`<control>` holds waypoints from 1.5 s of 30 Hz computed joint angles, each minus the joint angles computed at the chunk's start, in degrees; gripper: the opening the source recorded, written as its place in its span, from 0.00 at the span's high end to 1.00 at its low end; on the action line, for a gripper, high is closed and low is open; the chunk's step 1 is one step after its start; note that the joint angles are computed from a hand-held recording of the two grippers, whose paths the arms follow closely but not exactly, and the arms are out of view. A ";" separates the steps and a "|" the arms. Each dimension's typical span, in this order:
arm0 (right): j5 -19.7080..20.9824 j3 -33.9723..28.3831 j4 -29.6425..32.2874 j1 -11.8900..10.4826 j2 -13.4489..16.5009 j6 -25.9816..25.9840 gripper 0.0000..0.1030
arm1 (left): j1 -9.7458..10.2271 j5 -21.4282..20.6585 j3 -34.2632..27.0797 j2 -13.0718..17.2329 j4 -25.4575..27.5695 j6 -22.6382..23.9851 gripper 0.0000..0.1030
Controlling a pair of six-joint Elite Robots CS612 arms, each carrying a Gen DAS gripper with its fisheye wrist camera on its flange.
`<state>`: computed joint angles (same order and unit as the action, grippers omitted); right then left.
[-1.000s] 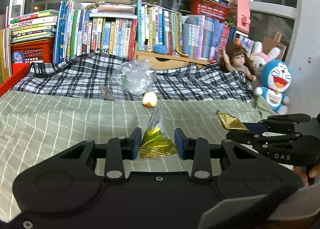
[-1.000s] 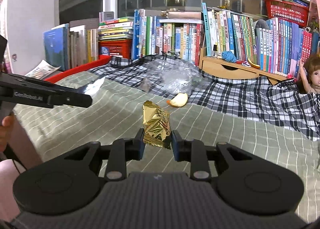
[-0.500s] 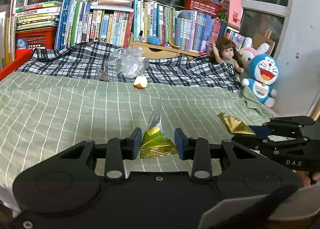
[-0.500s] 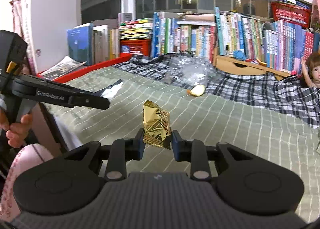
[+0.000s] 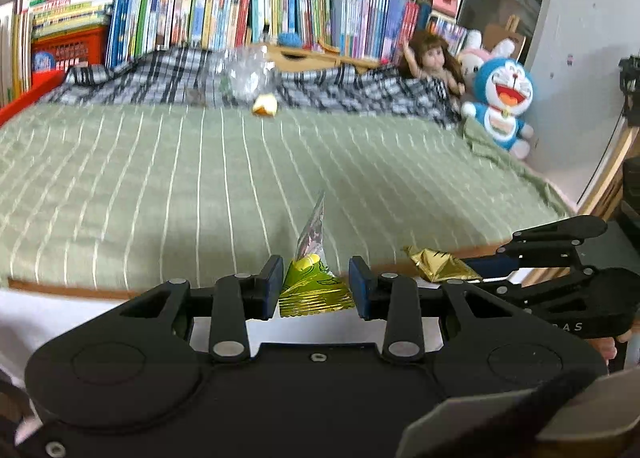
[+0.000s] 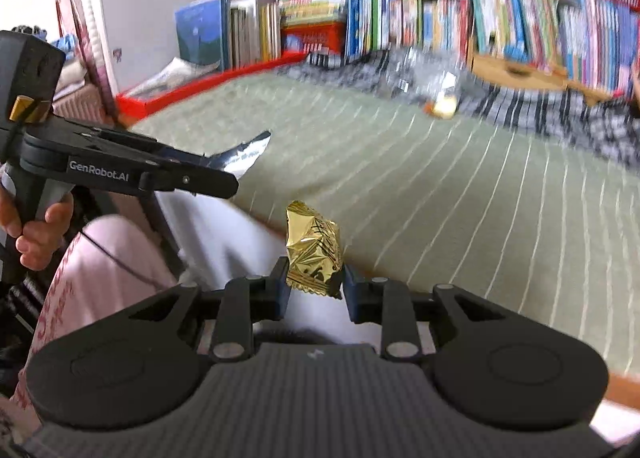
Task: Collect trash
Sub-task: 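Lower both tools over the trash bin and open both grippers, then raise both tools from the bin back over the bed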
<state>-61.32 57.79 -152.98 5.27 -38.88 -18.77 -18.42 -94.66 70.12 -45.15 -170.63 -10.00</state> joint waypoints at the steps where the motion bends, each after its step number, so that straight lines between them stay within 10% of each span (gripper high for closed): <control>1: -0.30 0.35 1.22 0.05 -0.14 -0.69 0.67 | -0.11 -0.01 0.56 -0.08 0.40 -0.27 0.67; 19: -4.73 -0.47 19.08 0.92 1.65 -6.21 0.67 | -0.11 -3.33 2.50 2.59 13.80 -2.08 0.68; 23: -5.85 -1.07 19.22 1.24 2.22 -5.24 0.45 | 0.05 -3.78 2.10 3.23 15.11 -2.28 0.66; 25: -6.14 -1.16 18.70 1.34 2.46 -4.38 0.35 | -0.10 -3.06 1.49 3.67 16.21 -1.89 0.48; 45: -7.02 -1.40 18.27 1.43 2.75 -3.64 0.18 | -0.17 -1.50 -0.01 4.12 18.34 -2.09 0.33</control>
<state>-68.34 56.39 -134.72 6.70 -36.13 -22.41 -18.59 -96.16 70.11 -41.04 -152.28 -12.09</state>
